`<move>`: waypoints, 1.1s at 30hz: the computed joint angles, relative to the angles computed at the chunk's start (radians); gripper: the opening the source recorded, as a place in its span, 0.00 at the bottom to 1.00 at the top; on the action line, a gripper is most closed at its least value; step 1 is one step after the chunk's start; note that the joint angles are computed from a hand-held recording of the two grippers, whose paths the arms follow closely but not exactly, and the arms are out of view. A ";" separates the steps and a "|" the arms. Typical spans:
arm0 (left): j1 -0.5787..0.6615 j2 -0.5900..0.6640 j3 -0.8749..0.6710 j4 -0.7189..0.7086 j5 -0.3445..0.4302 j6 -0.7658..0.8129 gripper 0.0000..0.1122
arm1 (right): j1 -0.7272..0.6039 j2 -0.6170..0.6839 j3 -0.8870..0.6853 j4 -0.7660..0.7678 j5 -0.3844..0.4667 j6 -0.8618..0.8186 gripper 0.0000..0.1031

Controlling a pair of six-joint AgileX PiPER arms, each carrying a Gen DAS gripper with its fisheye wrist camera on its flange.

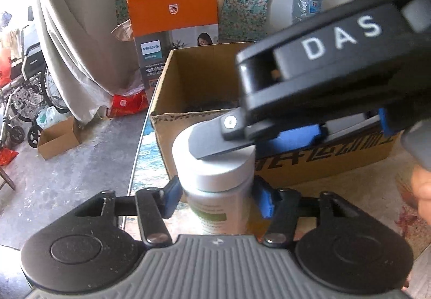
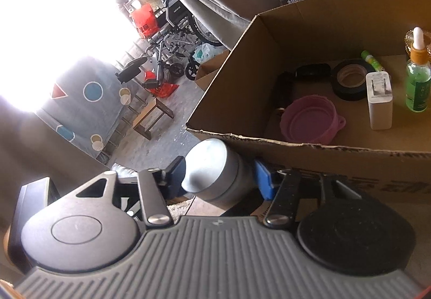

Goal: Organize rigid objects
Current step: 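Grasp the white supplement jar with the right gripper, then lift the white jar up with the right gripper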

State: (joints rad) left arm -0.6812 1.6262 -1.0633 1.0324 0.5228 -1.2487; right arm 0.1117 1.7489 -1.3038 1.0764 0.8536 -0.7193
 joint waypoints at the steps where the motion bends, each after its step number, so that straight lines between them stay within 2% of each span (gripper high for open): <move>1: -0.004 0.001 0.000 0.008 0.004 -0.011 0.50 | 0.000 0.008 -0.007 0.003 0.005 0.004 0.46; 6: -0.006 -0.003 0.005 0.001 0.002 -0.025 0.49 | -0.002 0.028 -0.015 0.028 0.008 -0.004 0.43; 14: -0.009 -0.017 0.002 -0.067 -0.002 0.038 0.49 | -0.034 0.010 0.018 0.048 0.029 -0.020 0.39; 25: -0.085 -0.071 0.040 -0.181 -0.022 0.133 0.49 | -0.114 -0.111 0.145 0.023 0.082 -0.014 0.40; 29: -0.102 -0.062 0.039 -0.186 -0.044 0.155 0.49 | -0.154 -0.174 0.207 0.012 0.084 -0.022 0.40; 33: -0.127 -0.048 0.036 -0.136 -0.033 0.131 0.49 | -0.192 -0.198 0.260 0.035 0.087 -0.054 0.40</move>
State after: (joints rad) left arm -0.8078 1.5784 -1.0274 0.8967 0.4895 -1.1176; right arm -0.0800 1.5509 -1.0439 1.1116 0.9406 -0.7732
